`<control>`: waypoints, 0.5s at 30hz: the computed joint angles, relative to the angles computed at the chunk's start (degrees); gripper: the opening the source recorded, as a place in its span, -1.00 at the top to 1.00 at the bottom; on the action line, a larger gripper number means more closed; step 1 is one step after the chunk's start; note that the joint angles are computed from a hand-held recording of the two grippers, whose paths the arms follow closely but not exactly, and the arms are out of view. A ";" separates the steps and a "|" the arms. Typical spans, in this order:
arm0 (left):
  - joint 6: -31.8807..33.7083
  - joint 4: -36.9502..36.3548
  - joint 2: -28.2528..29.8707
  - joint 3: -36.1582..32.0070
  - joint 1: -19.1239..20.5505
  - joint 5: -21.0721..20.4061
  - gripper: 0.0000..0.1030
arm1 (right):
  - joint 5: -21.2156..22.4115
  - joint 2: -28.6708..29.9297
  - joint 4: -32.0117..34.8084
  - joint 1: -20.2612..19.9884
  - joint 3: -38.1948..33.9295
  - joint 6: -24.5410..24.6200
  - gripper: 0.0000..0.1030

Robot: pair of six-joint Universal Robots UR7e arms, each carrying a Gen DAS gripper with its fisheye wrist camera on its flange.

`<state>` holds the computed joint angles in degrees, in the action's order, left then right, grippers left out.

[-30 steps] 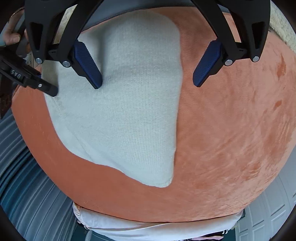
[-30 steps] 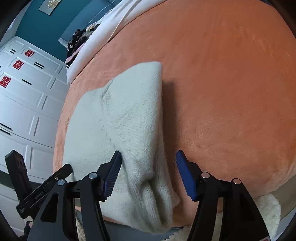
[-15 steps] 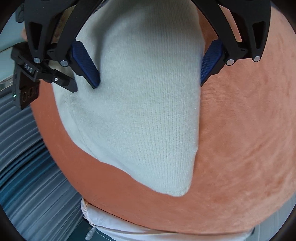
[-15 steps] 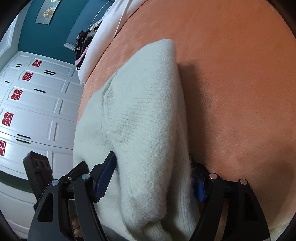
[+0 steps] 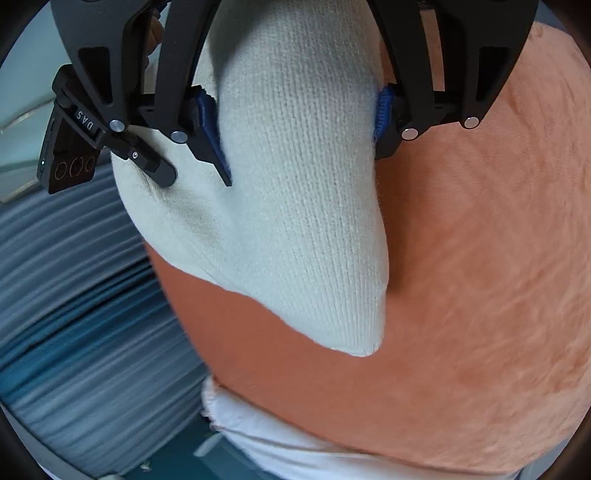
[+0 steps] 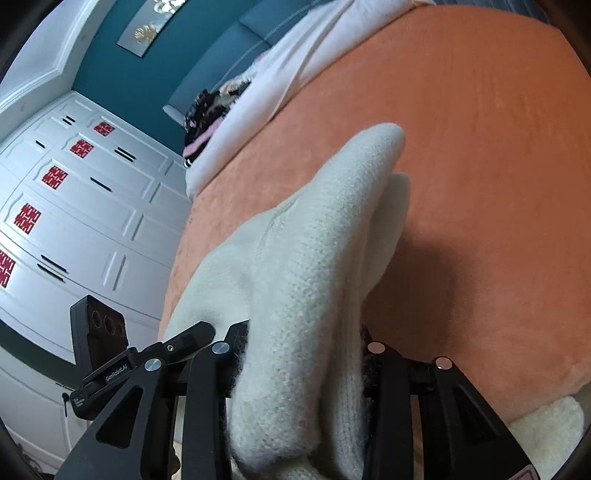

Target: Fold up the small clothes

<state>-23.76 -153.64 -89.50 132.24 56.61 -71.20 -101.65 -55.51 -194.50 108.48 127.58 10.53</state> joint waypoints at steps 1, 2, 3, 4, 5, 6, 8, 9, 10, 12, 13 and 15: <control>0.45 0.06 -0.94 -0.05 -2.04 0.05 -0.19 | -1.86 -1.84 -1.22 2.02 0.90 -0.18 0.36; 0.99 -0.05 -1.90 -0.11 -4.23 0.27 -0.19 | -3.66 -3.50 -2.14 3.90 1.48 -0.62 0.36; 1.45 -0.39 -2.99 -0.23 -6.70 0.48 -0.20 | -5.60 -5.22 -2.96 6.06 1.85 -1.10 0.36; 2.10 -0.74 -3.94 -0.55 -8.94 0.66 -0.20 | -7.46 -6.76 -3.79 8.28 1.93 -1.76 0.36; 2.98 -1.32 -4.92 -1.03 -11.14 0.84 -0.20 | -9.56 -8.21 -4.80 10.95 1.61 -2.86 0.36; 4.08 -1.95 -6.03 -1.61 -13.45 1.25 -0.20 | -11.21 -9.20 -5.76 13.16 1.07 -4.07 0.36; 6.95 -3.02 -8.34 -3.01 -17.62 2.68 -0.20 | -14.55 -10.19 -8.27 18.28 -1.13 -8.42 0.36; 8.79 -3.38 -9.75 -4.03 -20.22 4.07 -0.21 | -15.36 -10.44 -9.63 20.39 -2.21 -10.55 0.35; 10.52 -3.55 -10.96 -4.84 -22.46 5.53 -0.21 | -15.70 -10.47 -10.79 22.34 -3.62 -12.61 0.35; 14.14 -3.80 -13.11 -6.83 -26.50 8.58 -0.22 | -15.01 -9.91 -12.98 25.68 -6.89 -16.58 0.35; 16.13 -4.00 -14.26 -7.82 -28.47 10.26 -0.23 | -14.03 -9.24 -14.08 27.11 -8.79 -18.35 0.34; 20.35 -4.89 -15.93 -9.68 -31.95 13.64 -0.24 | -11.35 -7.82 -15.41 28.94 -12.16 -21.27 0.34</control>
